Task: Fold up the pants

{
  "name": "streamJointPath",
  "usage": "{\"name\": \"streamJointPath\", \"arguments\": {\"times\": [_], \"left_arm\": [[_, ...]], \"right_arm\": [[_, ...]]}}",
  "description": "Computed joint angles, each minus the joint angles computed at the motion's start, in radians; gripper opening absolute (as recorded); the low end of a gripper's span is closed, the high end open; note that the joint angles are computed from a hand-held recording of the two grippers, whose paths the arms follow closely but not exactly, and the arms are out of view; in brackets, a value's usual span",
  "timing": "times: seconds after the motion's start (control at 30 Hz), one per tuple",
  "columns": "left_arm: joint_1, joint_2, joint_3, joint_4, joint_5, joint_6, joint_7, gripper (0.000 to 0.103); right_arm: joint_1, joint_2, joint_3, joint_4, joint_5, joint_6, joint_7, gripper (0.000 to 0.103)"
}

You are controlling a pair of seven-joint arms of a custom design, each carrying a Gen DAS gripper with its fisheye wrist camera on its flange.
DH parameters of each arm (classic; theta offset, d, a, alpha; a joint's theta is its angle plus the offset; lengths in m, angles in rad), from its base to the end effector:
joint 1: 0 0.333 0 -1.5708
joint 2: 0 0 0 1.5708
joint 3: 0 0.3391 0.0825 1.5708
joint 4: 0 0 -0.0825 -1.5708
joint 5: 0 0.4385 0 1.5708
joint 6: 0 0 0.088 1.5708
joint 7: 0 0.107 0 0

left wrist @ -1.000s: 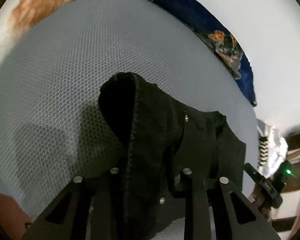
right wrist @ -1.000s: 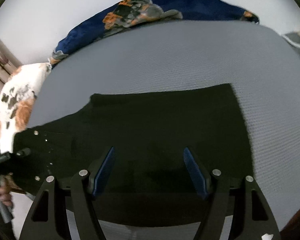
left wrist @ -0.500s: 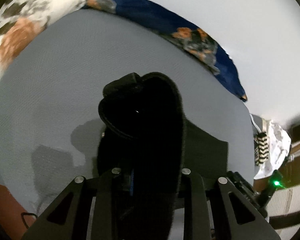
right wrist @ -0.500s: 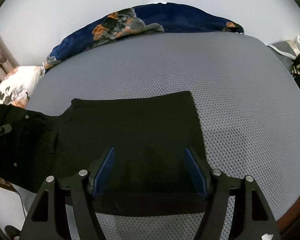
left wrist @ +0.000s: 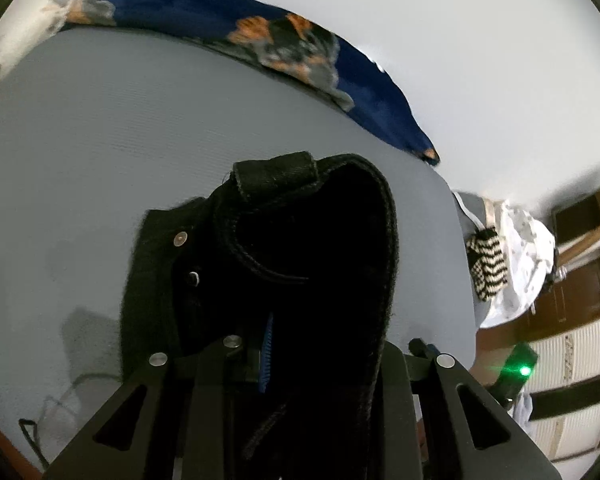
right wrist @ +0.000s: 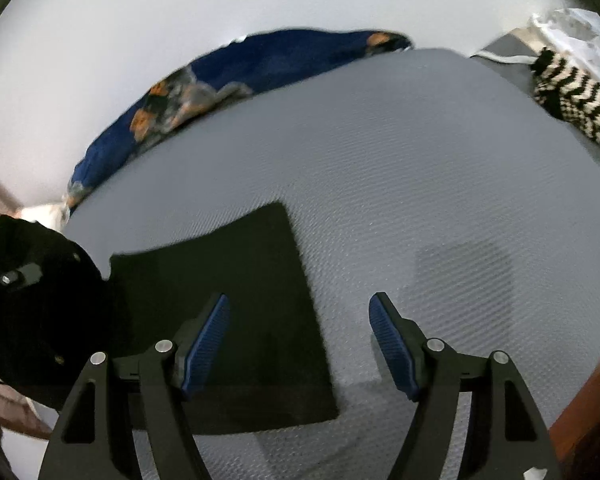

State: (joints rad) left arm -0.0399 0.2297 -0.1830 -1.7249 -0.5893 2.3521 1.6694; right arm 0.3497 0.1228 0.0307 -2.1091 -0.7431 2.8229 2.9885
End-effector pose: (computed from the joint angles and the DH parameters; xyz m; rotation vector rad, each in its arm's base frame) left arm 0.7006 -0.1564 0.4972 2.0417 -1.9817 0.9441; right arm 0.5863 0.2705 0.4053 -1.3865 2.0829 -0.4671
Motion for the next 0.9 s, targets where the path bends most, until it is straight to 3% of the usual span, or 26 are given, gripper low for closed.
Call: {"name": "streamJointPath", "arguments": {"times": [0.37,0.57,0.63,0.77,0.83,0.9], "left_arm": [[-0.099,0.115,-0.012,0.065,0.216,0.033,-0.073,0.026],[-0.103,0.137,-0.024,0.052,0.222,0.056,-0.052,0.033],[-0.105,0.137,-0.028,0.047,0.222,0.068,-0.042,0.042],[-0.094,0.124,-0.042,0.024,0.189,0.087,0.012,0.049],[-0.062,0.116,-0.068,0.014,0.105,0.076,0.081,0.072],[-0.033,0.095,-0.090,-0.010,-0.005,0.077,0.150,0.075]], "right_arm": [[-0.010,-0.017,-0.006,-0.004,-0.061,0.005,0.044,0.070],[-0.016,-0.021,-0.005,-0.007,-0.087,0.005,0.079,0.070],[-0.016,-0.019,-0.003,-0.005,-0.086,0.002,0.077,0.070],[-0.017,-0.013,-0.003,-0.002,-0.082,0.004,0.068,0.070],[-0.017,-0.010,-0.001,0.000,-0.072,0.001,0.058,0.070],[-0.016,-0.007,-0.001,0.001,-0.061,-0.002,0.049,0.070]]}}
